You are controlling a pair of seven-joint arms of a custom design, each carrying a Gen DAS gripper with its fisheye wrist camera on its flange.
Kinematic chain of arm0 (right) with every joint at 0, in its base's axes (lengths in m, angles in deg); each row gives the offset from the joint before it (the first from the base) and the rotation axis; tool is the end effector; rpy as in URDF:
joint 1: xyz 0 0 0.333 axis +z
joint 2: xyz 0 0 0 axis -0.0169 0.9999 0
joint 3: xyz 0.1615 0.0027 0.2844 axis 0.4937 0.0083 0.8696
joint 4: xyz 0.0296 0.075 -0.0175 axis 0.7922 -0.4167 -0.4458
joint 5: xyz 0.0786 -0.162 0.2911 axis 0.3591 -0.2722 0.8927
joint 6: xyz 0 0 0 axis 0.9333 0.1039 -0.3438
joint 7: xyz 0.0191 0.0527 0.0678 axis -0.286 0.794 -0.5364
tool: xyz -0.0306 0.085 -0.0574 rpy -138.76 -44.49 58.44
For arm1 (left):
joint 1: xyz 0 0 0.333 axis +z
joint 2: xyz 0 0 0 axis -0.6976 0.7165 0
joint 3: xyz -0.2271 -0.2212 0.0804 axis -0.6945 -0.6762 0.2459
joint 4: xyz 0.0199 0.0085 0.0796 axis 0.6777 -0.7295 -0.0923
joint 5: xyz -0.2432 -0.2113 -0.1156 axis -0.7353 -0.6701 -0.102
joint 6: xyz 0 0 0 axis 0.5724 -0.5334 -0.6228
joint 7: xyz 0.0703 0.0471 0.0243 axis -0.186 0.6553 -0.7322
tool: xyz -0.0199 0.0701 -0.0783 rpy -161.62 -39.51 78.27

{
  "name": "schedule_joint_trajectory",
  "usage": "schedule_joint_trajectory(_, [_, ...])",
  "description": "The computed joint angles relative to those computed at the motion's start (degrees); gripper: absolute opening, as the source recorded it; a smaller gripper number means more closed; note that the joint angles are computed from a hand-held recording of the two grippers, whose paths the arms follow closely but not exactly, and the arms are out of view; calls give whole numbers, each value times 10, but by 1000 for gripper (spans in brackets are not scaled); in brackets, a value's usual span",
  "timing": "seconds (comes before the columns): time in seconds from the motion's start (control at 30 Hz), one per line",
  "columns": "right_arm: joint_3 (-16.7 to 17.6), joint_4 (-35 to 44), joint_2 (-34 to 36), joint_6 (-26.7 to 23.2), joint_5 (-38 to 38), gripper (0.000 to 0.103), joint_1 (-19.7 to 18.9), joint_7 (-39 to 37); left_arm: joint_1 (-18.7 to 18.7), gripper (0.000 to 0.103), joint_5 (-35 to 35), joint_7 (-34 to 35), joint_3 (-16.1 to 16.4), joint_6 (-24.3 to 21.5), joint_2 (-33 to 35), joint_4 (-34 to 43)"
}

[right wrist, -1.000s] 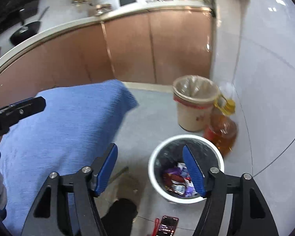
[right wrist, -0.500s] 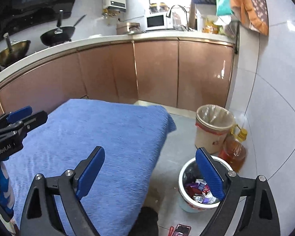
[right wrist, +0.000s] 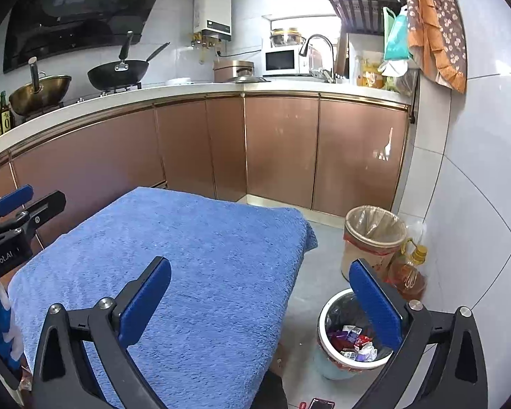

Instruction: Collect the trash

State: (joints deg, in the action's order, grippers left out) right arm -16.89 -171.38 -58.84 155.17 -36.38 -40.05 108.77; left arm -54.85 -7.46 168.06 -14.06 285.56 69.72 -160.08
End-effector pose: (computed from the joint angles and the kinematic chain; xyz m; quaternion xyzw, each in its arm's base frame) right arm 0.3907 0.1091 0.5084 -0.5710 0.6434 -0.3787 0.3415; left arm 0.4282 -0.1583 0.5308 -0.5009 0.6473 -0.4232 0.3886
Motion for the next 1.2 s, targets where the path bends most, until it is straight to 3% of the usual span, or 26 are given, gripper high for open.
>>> schedule_joint_trajectory(0.23, [7, -5, -23, -2, 0, 103, -2, 11, 9, 86, 19, -30, 7, 5, -13, -18])
schedule_joint_trajectory(0.53, [15, -15, -48, 6, 1, 103, -13, 29, 18, 86, -2, -16, -3, 18, -11, -19])
schedule_joint_trajectory(1.2, [27, -33, -61, 13, 14, 103, -40, 46, -18, 86, -39, 34, -1, 21, 13, 0])
